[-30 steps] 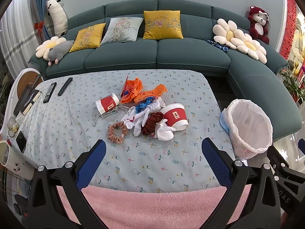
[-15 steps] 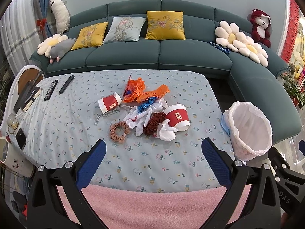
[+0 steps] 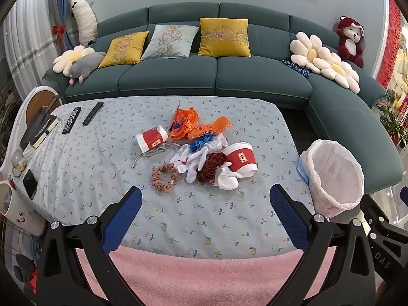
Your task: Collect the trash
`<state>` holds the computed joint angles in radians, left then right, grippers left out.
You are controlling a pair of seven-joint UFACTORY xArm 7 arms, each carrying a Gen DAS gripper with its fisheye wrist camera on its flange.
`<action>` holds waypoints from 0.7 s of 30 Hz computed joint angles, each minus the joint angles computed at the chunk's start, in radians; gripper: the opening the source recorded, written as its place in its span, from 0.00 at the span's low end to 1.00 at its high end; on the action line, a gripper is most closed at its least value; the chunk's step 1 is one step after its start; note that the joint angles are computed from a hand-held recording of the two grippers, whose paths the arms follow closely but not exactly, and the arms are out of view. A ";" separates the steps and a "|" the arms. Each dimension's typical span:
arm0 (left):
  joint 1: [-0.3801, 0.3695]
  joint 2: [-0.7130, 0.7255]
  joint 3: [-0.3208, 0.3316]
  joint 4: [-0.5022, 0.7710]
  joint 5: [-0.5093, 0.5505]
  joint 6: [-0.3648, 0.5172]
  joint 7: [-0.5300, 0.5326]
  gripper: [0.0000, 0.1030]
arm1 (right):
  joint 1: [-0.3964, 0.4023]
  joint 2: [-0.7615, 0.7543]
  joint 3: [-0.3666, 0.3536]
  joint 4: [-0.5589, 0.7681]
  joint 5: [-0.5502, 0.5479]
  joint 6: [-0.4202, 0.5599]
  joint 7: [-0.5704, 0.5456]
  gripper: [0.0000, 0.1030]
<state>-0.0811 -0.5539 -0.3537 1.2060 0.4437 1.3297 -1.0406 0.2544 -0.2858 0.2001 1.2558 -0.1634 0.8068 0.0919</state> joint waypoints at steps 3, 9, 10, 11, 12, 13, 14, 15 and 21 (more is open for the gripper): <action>0.000 -0.001 0.002 0.002 -0.004 0.005 -0.004 0.93 | 0.003 -0.009 0.001 -0.003 -0.001 0.002 -0.009 0.93; 0.002 -0.007 -0.005 0.005 0.007 0.010 -0.001 0.93 | 0.000 -0.007 0.000 0.007 0.004 -0.001 -0.003 0.93; 0.003 -0.006 -0.005 0.007 0.008 0.010 -0.002 0.93 | 0.000 -0.007 0.000 0.008 0.004 -0.001 -0.003 0.93; 0.004 -0.002 -0.008 0.009 0.009 0.010 -0.002 0.93 | -0.001 -0.008 -0.001 0.008 0.005 -0.002 -0.003 0.93; 0.005 0.000 -0.009 0.013 0.011 0.014 -0.003 0.93 | -0.001 -0.009 -0.002 0.007 0.006 -0.003 -0.003 0.93; 0.005 0.001 -0.010 0.015 0.011 0.016 -0.004 0.93 | 0.000 -0.011 -0.002 0.005 0.008 -0.003 -0.004 0.93; 0.004 0.002 -0.009 0.018 0.010 0.018 -0.004 0.93 | 0.000 -0.011 -0.003 0.005 0.010 -0.003 -0.006 0.93; 0.004 0.002 -0.009 0.018 0.011 0.019 -0.005 0.93 | 0.000 -0.012 -0.002 0.002 0.010 -0.004 -0.006 0.93; 0.002 0.001 -0.007 0.017 0.012 0.017 -0.002 0.93 | -0.002 -0.017 -0.003 -0.001 0.015 -0.004 -0.005 0.93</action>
<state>-0.0789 -0.5534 -0.3610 1.2228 0.4558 1.3466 -1.0428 0.2528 -0.3030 0.1966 1.2543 -0.1486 0.8027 0.0873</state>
